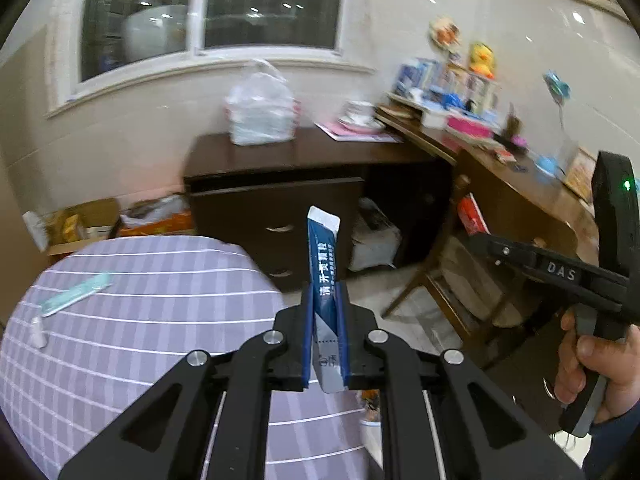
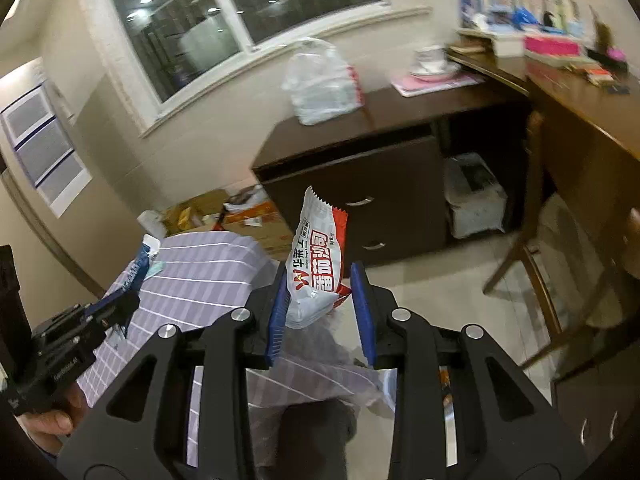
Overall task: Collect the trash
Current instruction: 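Carry the packet and blue tube over the wastebasket and open both tools, then move both tools back over the table toward the bottle and toothbrush package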
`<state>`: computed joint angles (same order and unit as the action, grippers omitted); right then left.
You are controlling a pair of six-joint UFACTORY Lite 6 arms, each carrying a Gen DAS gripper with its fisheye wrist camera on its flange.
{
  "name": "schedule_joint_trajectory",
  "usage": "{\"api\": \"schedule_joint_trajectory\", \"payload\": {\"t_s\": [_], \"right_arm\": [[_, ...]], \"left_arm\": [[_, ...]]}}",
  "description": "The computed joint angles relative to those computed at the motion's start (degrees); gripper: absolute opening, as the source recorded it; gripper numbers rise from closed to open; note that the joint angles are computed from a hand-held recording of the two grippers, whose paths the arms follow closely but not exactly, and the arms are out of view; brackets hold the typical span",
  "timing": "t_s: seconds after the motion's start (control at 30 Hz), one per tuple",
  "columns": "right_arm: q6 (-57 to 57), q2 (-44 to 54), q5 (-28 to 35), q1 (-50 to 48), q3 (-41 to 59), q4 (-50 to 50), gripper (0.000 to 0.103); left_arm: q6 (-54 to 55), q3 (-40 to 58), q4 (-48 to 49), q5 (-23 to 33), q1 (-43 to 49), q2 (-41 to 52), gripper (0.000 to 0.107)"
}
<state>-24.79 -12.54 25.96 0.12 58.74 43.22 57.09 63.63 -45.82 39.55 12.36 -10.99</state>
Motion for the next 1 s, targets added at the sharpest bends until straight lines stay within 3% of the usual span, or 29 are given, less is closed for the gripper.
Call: {"api": "schedule_joint_trajectory", "payload": {"t_s": [0.4,0.63,0.77,0.8,0.83,0.87,0.9,1.0], "right_arm": [[-16.1,4.5,2.9,-13.7,-6.7,12.3,0.03],[-21.3,11.4,3.1,-16.5,-5.9,16.5,0.03],[-24.1,15.7,4.2,-17.8,-4.8,19.1,0.033],[-23.9,17.6,5.0,-18.2,-4.0,19.3,0.046],[-23.8,19.0,5.5,-18.7,-3.4,19.8,0.065],[-23.9,19.6,5.3,-19.3,-3.8,21.0,0.069],[-24.6,20.1,5.4,-19.9,-3.7,21.8,0.073],[-24.7,21.0,5.7,-20.9,-3.7,22.0,0.087]], "left_arm": [[-13.9,0.8,11.4,-11.4,-22.0,14.9,0.01],[-19.8,5.7,15.9,-13.8,-27.8,24.8,0.01],[-19.5,10.1,15.5,-12.0,-29.0,30.3,0.013],[-20.6,11.7,16.3,-11.3,-29.3,32.2,0.019],[-24.0,13.1,19.2,-11.2,-29.9,33.5,0.047],[-26.5,13.5,21.2,-11.8,-30.0,34.0,0.078],[-26.6,12.4,20.8,-13.3,-29.9,33.1,0.084],[-23.4,10.6,18.1,-14.6,-28.5,30.8,0.086]]}}
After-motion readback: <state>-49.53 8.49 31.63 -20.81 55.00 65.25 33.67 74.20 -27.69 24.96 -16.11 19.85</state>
